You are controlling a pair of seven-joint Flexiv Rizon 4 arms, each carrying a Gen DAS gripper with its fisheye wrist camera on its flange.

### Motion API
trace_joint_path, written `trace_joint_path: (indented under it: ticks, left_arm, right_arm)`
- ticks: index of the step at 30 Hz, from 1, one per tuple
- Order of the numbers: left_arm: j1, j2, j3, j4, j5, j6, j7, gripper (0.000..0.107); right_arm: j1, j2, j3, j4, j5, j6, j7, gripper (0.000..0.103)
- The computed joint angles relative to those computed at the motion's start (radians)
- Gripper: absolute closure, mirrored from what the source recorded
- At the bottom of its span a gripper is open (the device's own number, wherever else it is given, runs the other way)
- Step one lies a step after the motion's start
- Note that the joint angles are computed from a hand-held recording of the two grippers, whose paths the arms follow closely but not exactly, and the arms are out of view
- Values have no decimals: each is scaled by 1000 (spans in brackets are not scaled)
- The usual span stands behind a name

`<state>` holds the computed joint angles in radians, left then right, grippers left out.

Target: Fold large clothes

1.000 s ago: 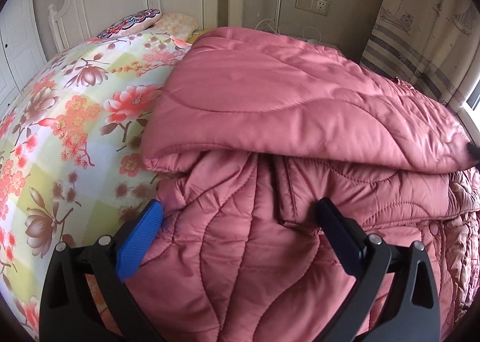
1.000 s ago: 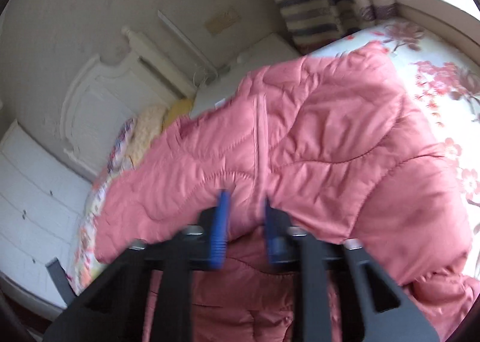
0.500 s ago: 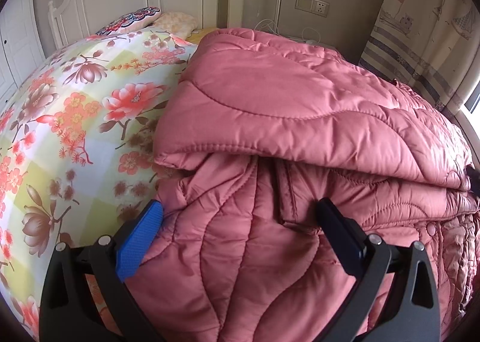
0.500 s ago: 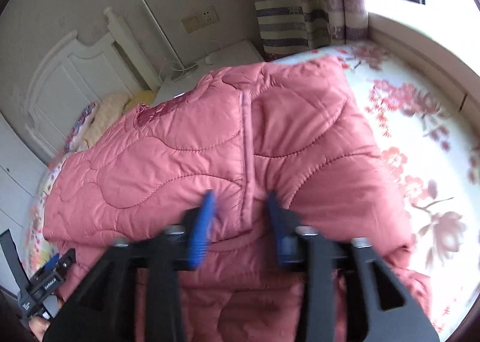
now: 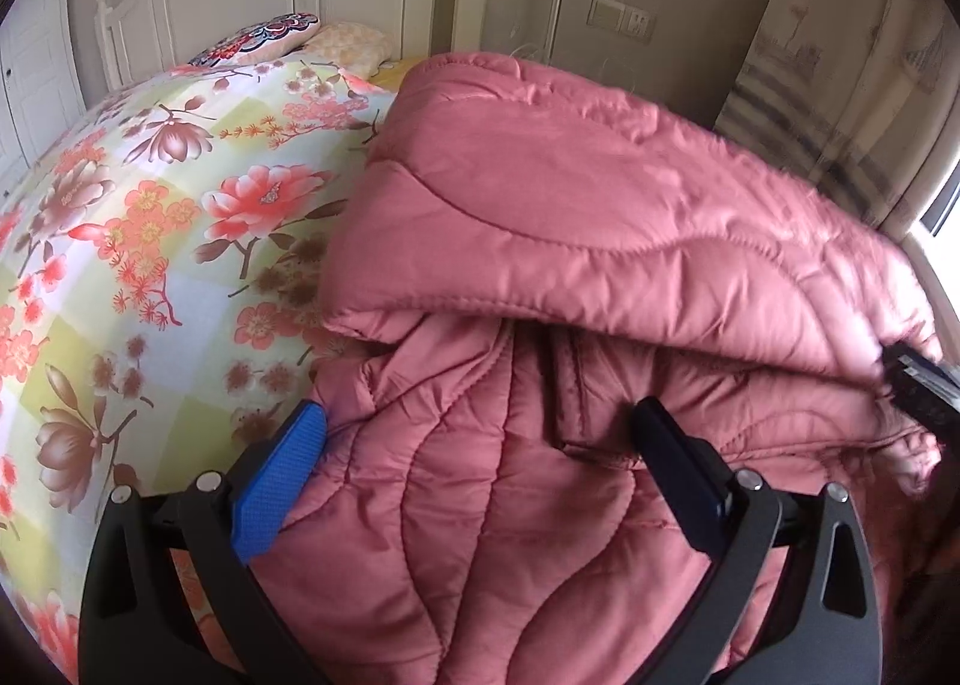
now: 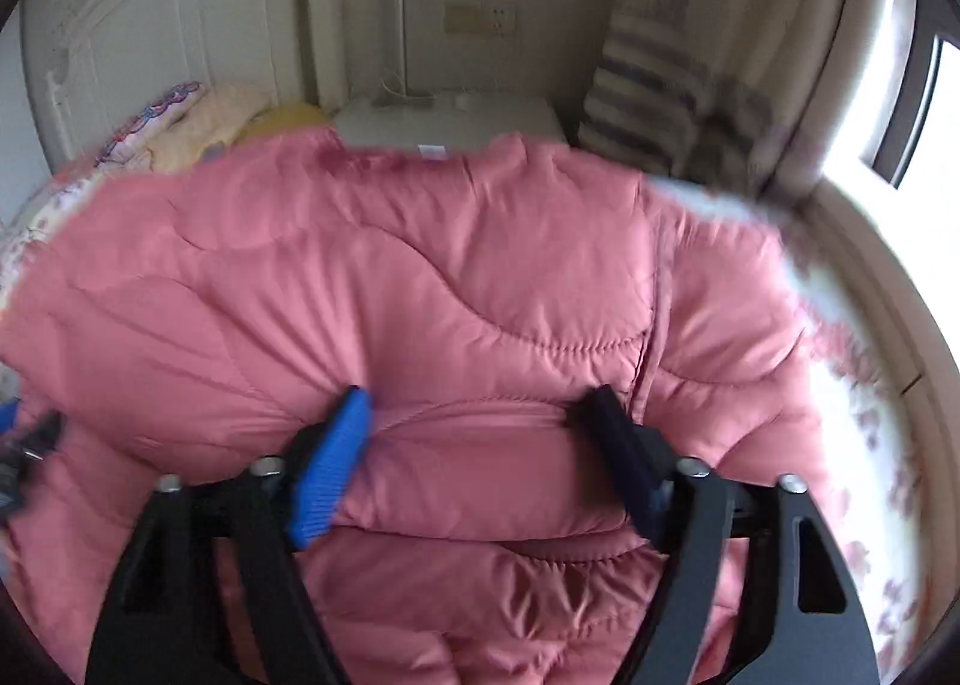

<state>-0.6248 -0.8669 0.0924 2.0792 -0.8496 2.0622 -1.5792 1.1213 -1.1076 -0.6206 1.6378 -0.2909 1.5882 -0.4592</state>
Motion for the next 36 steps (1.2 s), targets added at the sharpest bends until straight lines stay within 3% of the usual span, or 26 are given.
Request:
trace_joint_path:
  ticks: [3,4,6,8,11,15,18,21,24,26,28,32,34,36]
  left_arm:
    - [209,24,-118,111,347,272,-288,11]
    - [279,23,-134,145,488,412,-433,11]
    - [419,16,-199,165,669,545,-552,11]
    - [558,29,-269,155,851,567,-606,11]
    - [652,36,-323,87,1021,494,-628,10]
    - [609,20,-311,-14,993,288,-545,10]
    - [625,-40,-338,-75,963,115,-505,11]
    - [585,-36,-307,-67,922,130,-454,12]
    - [668,-27,-385,-40,981,210,-495,12]
    - [659,-4,-361,-42,1001,246,-518,11]
    - [583,31,-302,-53,888,183,-444,9]
    - [633,-30,-349,-152,895,-38,-389,8]
    - [566,-20,-308,-150,780,-45,-299,8]
    - [570,1,-310,-151,816,-38,-336,8]
  right_arm:
    - [-17,6,17,-1,9,16,-4,26]
    - [-16,1,15,-1,13,21,-4,26]
    - [-13,6,15,1,19,20,-9,25]
    - [-9,9,13,7,23,21,-12,25]
    - [-2,8,10,12,33,28,-15,24]
    - [-20,-1,25,-10,41,30,-22,24]
    - [-21,-1,27,-9,47,36,-26,24]
    - [-29,-2,37,-9,56,56,-40,24]
    - [-35,-1,47,-12,68,58,-52,24]
    - [-38,-1,52,-15,74,59,-57,23]
    - [-41,-1,56,-15,80,64,-63,23]
    - [-43,-2,60,-17,92,70,-71,23]
    - [-49,-2,69,-17,97,85,-81,23]
    - [-51,-1,73,-17,106,88,-90,22]
